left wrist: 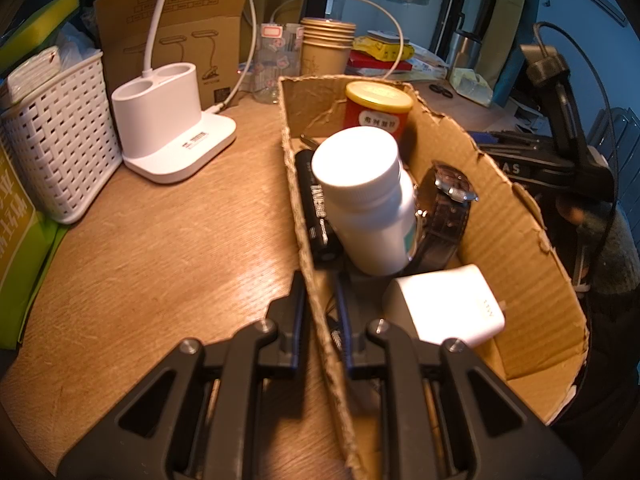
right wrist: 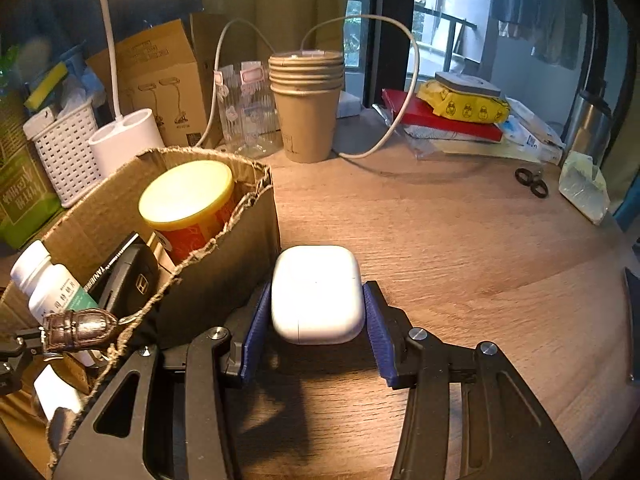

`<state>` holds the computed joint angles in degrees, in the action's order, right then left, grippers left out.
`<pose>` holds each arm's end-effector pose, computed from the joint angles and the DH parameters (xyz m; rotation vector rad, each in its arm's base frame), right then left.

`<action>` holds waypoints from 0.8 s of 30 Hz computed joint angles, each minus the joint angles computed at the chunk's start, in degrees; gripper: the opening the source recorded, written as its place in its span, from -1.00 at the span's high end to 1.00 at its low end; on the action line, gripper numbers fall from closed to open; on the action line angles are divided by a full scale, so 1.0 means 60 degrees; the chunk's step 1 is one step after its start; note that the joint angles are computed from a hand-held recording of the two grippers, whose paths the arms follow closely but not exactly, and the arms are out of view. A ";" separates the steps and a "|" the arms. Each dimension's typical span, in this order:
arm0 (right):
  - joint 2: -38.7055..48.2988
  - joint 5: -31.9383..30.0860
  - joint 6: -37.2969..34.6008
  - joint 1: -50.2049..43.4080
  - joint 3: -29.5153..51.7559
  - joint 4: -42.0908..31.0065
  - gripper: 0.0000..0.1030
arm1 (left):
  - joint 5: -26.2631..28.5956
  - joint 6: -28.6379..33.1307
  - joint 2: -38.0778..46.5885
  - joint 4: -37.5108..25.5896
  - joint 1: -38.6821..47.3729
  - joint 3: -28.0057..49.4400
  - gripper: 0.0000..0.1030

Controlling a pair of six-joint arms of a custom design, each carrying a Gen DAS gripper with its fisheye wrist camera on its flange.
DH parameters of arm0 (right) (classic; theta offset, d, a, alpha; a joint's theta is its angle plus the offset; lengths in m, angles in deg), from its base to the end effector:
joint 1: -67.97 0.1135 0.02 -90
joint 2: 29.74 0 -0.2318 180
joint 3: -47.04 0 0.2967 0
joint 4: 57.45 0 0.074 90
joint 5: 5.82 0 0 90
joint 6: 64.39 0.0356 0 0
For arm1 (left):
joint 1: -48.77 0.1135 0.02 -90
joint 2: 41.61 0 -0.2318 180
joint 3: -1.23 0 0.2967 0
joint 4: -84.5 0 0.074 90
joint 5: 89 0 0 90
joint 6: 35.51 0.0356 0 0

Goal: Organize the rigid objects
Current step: 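Grasp the white earbud case with the right gripper, then carry the earbud case with the right gripper into the box and release it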

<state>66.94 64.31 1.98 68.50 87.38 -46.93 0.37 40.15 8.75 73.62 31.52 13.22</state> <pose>0.2862 0.0147 0.0197 -0.6452 2.2287 0.2091 0.1685 -0.0519 0.0248 0.0571 2.4435 -0.2342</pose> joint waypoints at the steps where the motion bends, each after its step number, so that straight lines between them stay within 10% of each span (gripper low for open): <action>1: -0.0100 -0.0053 0.0025 -0.0036 -0.0055 0.0000 0.06 | 0.0000 0.0000 0.0000 0.0000 0.0000 0.0000 0.69; 24: -0.3906 -0.0889 0.0064 -0.0273 -0.1958 -0.0776 0.06 | -0.0004 0.0000 0.0025 0.0020 -0.0004 0.0006 0.69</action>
<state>43.50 58.98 2.36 66.86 75.64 -51.59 0.35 40.15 8.90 73.74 31.49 13.25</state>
